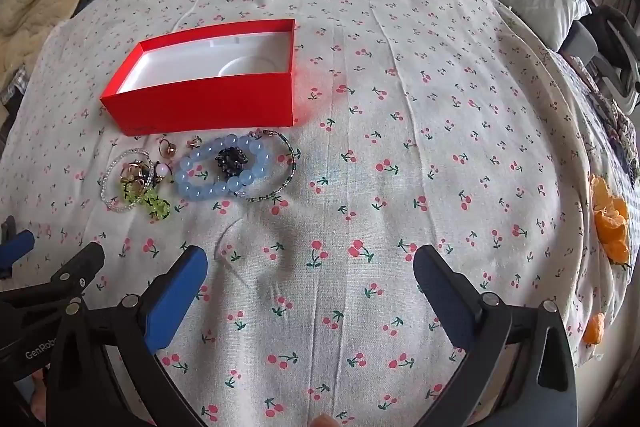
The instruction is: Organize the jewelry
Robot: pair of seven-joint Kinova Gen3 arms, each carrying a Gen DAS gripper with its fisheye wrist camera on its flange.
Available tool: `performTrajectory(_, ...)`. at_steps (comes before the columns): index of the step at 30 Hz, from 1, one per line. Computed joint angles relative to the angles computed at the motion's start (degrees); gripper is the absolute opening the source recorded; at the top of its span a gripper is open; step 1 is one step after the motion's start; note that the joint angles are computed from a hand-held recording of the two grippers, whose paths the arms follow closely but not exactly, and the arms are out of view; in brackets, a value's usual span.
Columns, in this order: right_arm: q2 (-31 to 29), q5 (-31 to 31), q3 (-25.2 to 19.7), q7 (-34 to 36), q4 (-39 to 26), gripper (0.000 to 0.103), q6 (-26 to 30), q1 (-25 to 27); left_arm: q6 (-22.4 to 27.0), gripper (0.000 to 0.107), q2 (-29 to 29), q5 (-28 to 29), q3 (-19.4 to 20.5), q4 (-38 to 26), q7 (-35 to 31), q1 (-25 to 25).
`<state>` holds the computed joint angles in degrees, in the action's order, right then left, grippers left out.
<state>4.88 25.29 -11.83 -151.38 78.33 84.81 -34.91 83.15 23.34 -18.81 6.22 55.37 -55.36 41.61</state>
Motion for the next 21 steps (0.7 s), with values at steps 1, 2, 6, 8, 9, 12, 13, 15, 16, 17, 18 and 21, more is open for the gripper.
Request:
performTrajectory(1,0.0,-0.1,0.0,0.1,0.0,0.103,0.0,0.0,0.1,0.103,0.0,0.1,0.0,-0.1,-0.1,-0.1)
performTrajectory(2,0.0,-0.1,0.0,0.1,0.0,0.103,0.0,0.0,0.1,0.103,0.0,0.2,0.0,-0.2,-0.1,-0.1)
performTrajectory(6,0.0,-0.2,0.0,0.1,0.0,0.103,-0.1,0.1,-0.1,0.103,0.1,-0.3,-0.1,0.0,0.3,0.4)
performTrajectory(8,0.0,-0.2,0.0,0.0,0.1,0.103,-0.1,0.1,0.0,0.103,0.1,-0.3,-0.1,-0.1,0.3,0.4)
performTrajectory(9,0.1,-0.2,0.0,0.0,0.0,0.103,-0.1,0.1,0.0,0.103,0.1,-0.3,-0.1,0.0,0.4,0.4)
performTrajectory(12,0.0,-0.2,0.0,-0.1,0.2,0.103,-0.2,0.1,0.2,0.103,0.1,-0.2,0.0,-0.2,0.3,0.3)
performTrajectory(13,0.0,-0.3,0.0,0.0,0.2,0.103,-0.2,0.1,0.2,0.103,0.1,-0.1,0.0,-0.2,0.2,0.3)
performTrajectory(15,-0.1,-0.3,0.0,0.0,0.2,0.103,-0.2,0.2,0.4,0.103,0.2,-0.2,0.0,-0.5,0.0,0.3)
performTrajectory(16,0.0,-0.3,0.0,0.0,0.2,0.103,-0.2,0.2,0.5,0.103,0.2,-0.2,0.0,-0.7,-0.1,0.3)
performTrajectory(17,0.0,-0.3,0.0,-0.1,0.2,0.103,-0.2,0.2,0.5,0.103,0.5,-0.4,0.0,-0.8,0.2,0.7)
performTrajectory(18,0.0,-0.3,0.0,-0.1,0.2,0.103,-0.2,0.2,0.2,0.103,0.5,-0.3,-0.1,-0.5,0.2,0.7)
performTrajectory(21,-0.1,-0.3,0.0,0.0,0.3,0.103,-0.3,0.2,-0.1,0.103,0.2,-0.4,-0.1,0.1,0.5,0.7)
